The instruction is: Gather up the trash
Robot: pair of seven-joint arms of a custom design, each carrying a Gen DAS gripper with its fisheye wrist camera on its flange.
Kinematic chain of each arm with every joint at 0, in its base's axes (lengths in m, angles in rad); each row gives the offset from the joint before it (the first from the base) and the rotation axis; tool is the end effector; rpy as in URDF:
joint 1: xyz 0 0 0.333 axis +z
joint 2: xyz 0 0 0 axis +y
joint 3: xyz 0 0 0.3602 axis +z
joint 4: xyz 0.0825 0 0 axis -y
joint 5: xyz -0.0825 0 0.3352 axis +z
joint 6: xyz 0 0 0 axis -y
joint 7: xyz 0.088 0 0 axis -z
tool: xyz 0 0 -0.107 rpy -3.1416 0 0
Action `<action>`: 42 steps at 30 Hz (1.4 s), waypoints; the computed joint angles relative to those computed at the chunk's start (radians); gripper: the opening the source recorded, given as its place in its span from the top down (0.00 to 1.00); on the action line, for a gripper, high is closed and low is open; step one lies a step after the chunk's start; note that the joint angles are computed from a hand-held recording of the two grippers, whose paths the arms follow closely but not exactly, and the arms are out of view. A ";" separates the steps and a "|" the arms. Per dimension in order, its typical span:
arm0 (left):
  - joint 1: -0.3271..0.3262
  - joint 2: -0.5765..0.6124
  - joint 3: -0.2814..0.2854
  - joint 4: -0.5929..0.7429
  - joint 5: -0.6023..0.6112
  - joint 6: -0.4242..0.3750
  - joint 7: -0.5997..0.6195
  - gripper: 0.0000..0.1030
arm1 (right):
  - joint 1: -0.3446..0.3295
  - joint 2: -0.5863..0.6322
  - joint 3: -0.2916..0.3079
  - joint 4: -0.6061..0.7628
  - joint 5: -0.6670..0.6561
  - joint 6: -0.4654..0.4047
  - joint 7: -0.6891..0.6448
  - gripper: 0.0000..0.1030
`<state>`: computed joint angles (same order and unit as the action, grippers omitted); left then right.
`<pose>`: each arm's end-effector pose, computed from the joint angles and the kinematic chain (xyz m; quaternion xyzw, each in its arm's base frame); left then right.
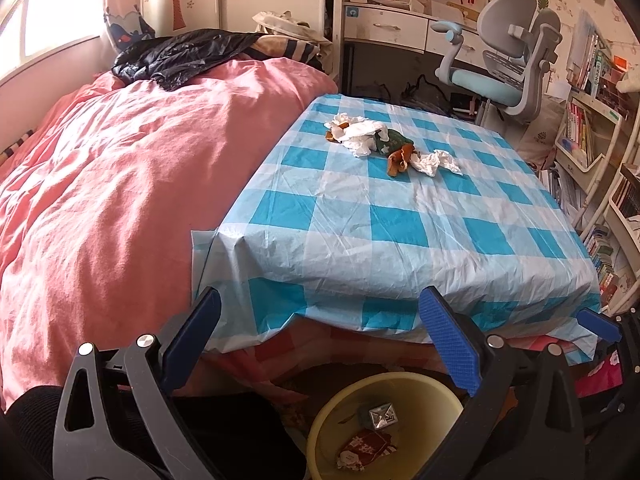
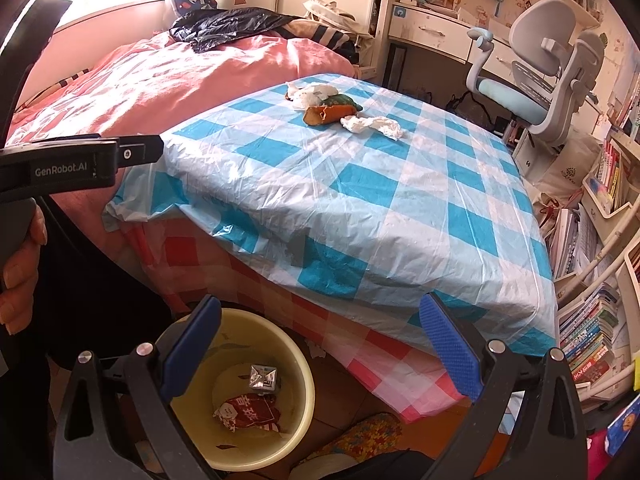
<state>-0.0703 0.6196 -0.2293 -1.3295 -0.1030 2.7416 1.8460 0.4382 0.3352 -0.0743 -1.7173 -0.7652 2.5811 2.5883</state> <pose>0.7365 -0.1636 0.5257 -0.5068 0.7636 -0.3417 0.2082 0.6091 0.2526 0.5117 -0.6260 0.6851 -0.3061 0.2122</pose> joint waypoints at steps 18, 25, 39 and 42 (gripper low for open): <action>0.000 -0.006 0.002 -0.004 -0.007 0.013 -0.034 0.07 | 0.007 -0.008 -0.008 -0.004 -0.057 0.017 0.045 0.08; 0.003 -0.004 0.000 -0.002 -0.002 0.008 -0.025 0.07 | 0.003 -0.011 -0.006 -0.005 -0.072 0.026 0.059 0.08; 0.002 -0.003 0.000 0.000 -0.002 0.006 -0.028 0.07 | 0.004 -0.004 -0.004 0.002 -0.064 0.024 0.040 0.08; 0.002 -0.003 0.000 0.000 -0.002 0.007 -0.029 0.07 | 0.005 -0.002 -0.004 0.002 -0.062 0.027 0.037 0.08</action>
<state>-0.0683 0.6166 -0.2291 -1.3294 -0.1051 2.7482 1.8173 0.4434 0.3329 -0.0779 -1.7156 -0.8273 2.6080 2.6253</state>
